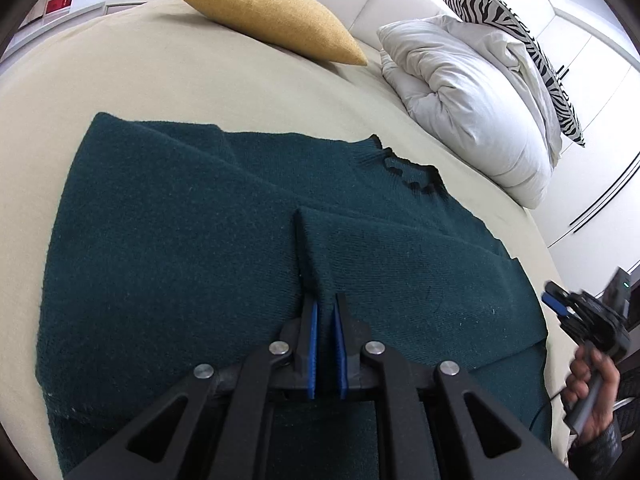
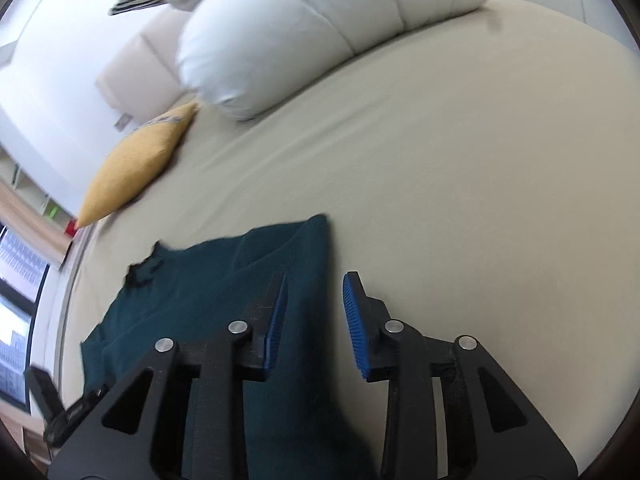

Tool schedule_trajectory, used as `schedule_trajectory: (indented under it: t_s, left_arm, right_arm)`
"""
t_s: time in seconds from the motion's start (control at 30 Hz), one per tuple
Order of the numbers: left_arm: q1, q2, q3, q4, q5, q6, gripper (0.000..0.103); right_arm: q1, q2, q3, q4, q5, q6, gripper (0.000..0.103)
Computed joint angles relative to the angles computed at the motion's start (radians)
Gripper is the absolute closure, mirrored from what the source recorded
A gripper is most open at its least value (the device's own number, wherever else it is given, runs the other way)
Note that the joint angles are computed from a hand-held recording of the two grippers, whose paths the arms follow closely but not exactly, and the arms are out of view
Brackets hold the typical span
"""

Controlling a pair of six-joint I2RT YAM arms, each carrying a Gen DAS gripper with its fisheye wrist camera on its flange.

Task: Fold small clothes

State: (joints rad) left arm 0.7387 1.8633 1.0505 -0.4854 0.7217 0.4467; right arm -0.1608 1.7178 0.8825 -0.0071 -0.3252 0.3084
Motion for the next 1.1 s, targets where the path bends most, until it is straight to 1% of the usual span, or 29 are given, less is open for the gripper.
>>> schedule_trajectory:
  t_s: [0.07,0.13,0.17,0.2,0.23,0.27,0.3,0.33,0.37,0.4,0.43,0.47,0.5,0.53,0.57,0.6,0.63,0.67,0.7,0.77,0.8,0.83,0.87,0.93,1.0,1.07,1.1]
  left_arm:
    - [0.000,0.000,0.000,0.000,0.000,0.000,0.091]
    - [0.001,0.001,-0.002,0.003,0.000,0.004,0.091]
    - [0.002,0.001,-0.003,0.006,0.001,0.007,0.091]
    - [0.002,0.001,-0.005,0.010,0.003,0.010,0.091]
    - [0.003,0.002,-0.008,0.014,0.005,0.014,0.090]
    - [0.005,0.004,-0.006,0.012,0.010,0.018,0.090]
    - [0.008,0.012,0.002,0.002,0.017,0.022,0.090]
    - [0.015,0.024,0.017,-0.018,0.031,0.029,0.090]
    - [0.024,0.038,0.035,-0.043,0.047,0.038,0.090]
    - [0.039,0.050,0.060,-0.089,0.062,0.059,0.090]
    - [0.053,0.045,0.069,-0.118,0.061,0.070,0.089]
    - [0.071,0.028,0.070,-0.140,0.058,0.078,0.088]
    - [0.096,0.001,0.064,-0.160,0.056,0.091,0.082]
    - [0.127,-0.023,0.062,-0.184,0.054,0.114,0.081]
    - [0.164,-0.041,0.067,-0.223,0.057,0.148,0.078]
    - [0.218,-0.053,0.081,-0.287,0.068,0.201,0.074]
    - [0.255,-0.054,0.095,-0.331,0.074,0.242,0.071]
    - [0.311,-0.058,0.110,-0.394,0.078,0.304,0.066]
    - [0.356,-0.058,0.124,-0.452,0.075,0.360,0.060]
    - [0.459,-0.032,0.169,-0.602,0.058,0.504,0.058]
    - [0.524,-0.008,0.198,-0.691,0.042,0.585,0.058]
    - [0.569,0.007,0.215,-0.743,0.030,0.637,0.058]
    - [0.629,0.023,0.229,-0.797,0.010,0.700,0.055]
    - [0.711,0.034,0.232,-0.850,-0.038,0.787,0.051]
    - [0.793,0.048,0.227,-0.890,-0.108,0.878,0.050]
    - [0.860,0.072,0.226,-0.916,-0.176,0.930,0.050]
    - [0.887,0.084,0.227,-0.930,-0.206,0.956,0.050]
  right_arm:
    - [0.026,-0.059,-0.056,0.002,-0.019,-0.015,0.074]
    - [0.053,-0.074,-0.083,-0.006,-0.022,-0.039,0.074]
    - [0.073,-0.065,-0.091,-0.012,-0.004,-0.062,0.076]
    - [0.096,-0.038,-0.095,-0.017,0.050,-0.088,0.079]
    - [0.100,-0.011,-0.104,0.012,0.062,-0.106,0.080]
    - [0.083,0.000,-0.131,0.071,0.044,-0.118,0.086]
    - [0.060,0.005,-0.144,0.102,0.038,-0.117,0.101]
    - [0.045,0.008,-0.140,0.097,0.046,-0.098,0.101]
    - [0.038,0.002,-0.136,0.082,0.084,-0.073,0.096]
    - [0.035,-0.013,-0.134,0.057,0.144,-0.059,0.096]
    - [0.020,-0.038,-0.146,0.047,0.150,-0.052,0.095]
    - [0.007,-0.073,-0.164,0.029,0.149,-0.033,0.091]
    - [-0.010,-0.130,-0.198,0.017,0.128,-0.020,0.088]
    - [-0.023,-0.186,-0.234,0.017,0.104,-0.022,0.087]
    - [-0.029,-0.277,-0.288,0.009,0.095,-0.027,0.080]
    - [-0.029,-0.342,-0.321,-0.006,0.098,-0.031,0.075]
    - [-0.032,-0.412,-0.354,-0.026,0.093,-0.034,0.072]
    - [-0.036,-0.487,-0.386,-0.053,0.078,-0.034,0.062]
    - [-0.040,-0.582,-0.421,-0.099,0.054,-0.029,0.047]
    - [-0.030,-0.753,-0.473,-0.197,0.019,-0.021,0.038]
    - [-0.050,-0.816,-0.489,-0.244,-0.013,-0.042,0.038]
    - [-0.042,-0.889,-0.503,-0.300,-0.026,-0.046,0.038]
    - [-0.050,-0.948,-0.517,-0.349,-0.052,-0.060,0.038]
    - [-0.061,-1.074,-0.537,-0.480,-0.096,-0.091,0.037]
    - [-0.083,-1.174,-0.548,-0.595,-0.131,-0.135,0.037]
    - [-0.095,-1.257,-0.555,-0.690,-0.141,-0.163,0.037]
    - [-0.127,-1.300,-0.559,-0.751,-0.169,-0.196,0.037]
